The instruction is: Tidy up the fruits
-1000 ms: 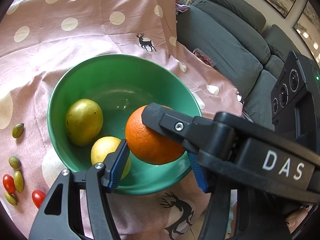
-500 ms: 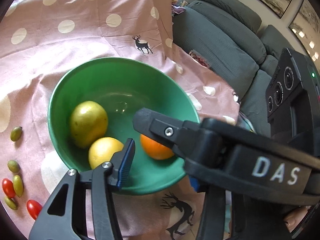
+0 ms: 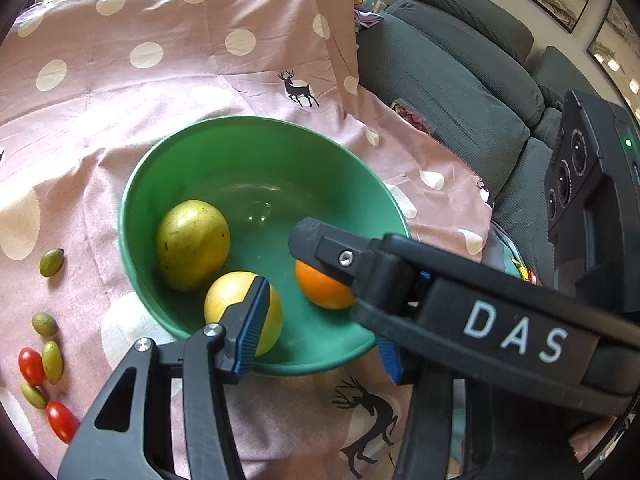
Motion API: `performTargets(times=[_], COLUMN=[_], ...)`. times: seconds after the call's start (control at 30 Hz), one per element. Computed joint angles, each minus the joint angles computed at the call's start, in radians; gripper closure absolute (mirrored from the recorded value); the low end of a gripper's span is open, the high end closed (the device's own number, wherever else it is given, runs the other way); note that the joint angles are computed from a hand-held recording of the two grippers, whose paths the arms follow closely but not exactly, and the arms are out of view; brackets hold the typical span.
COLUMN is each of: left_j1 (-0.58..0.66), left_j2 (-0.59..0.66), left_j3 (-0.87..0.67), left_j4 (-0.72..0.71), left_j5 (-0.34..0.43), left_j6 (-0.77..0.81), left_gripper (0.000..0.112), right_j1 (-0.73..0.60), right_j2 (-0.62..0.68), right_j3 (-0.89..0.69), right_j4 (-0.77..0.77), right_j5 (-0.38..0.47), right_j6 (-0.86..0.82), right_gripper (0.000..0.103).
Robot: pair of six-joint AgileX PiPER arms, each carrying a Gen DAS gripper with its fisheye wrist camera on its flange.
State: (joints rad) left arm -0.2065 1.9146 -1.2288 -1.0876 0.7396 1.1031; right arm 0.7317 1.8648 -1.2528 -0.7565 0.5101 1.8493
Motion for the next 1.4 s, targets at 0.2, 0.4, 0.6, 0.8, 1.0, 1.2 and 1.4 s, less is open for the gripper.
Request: performTargets(times=[0.2, 0.4, 0.6, 0.8, 1.0, 1.2, 1.4], left_j1=[0.053, 0.164, 0.302, 0.496, 0.526, 0.491, 0.466], left_j2=[-0.077, -0.184, -0.221, -0.204, -0.133, -0.057, 0.024], left_j3=[0.088, 0.17, 0.19, 0.181, 0.117, 0.056, -0.016], left_j4=[-0.064, -0.086, 0.021, 0.004, 0.133, 0.243, 0.344], left_j5=[-0.034, -0.088, -0.182, -0.151, -0.19, -0.223, -0.226], left_j6=[0.057, 0.063, -0.103, -0.138, -0.319, -0.424, -0.535], left_gripper=[0.054, 0.036, 0.034, 0.034, 0.035, 0.04, 0.05], right_j1=[0.021, 0.056, 0.096, 0.118, 0.117, 0.118, 0.123], right_j2=[-0.009, -0.017, 0.012, 0.103, 0.251, 0.411, 0.533], right_j3=[-0.016, -0.04, -0.115, -0.258, -0.463, -0.686, -0.855], right_j4=[-0.026, -0.069, -0.085, 0.033, 0.309, 0.591, 0.679], right_j5=[0.047, 0.079, 0.079, 0.075, 0.073, 0.147, 0.262], right_j6=[0.025, 0.047, 0.007, -0.182, -0.52, -0.856, -0.943], right_gripper=[0.039, 0.039, 0.039, 0.039, 0.039, 0.039, 0.039])
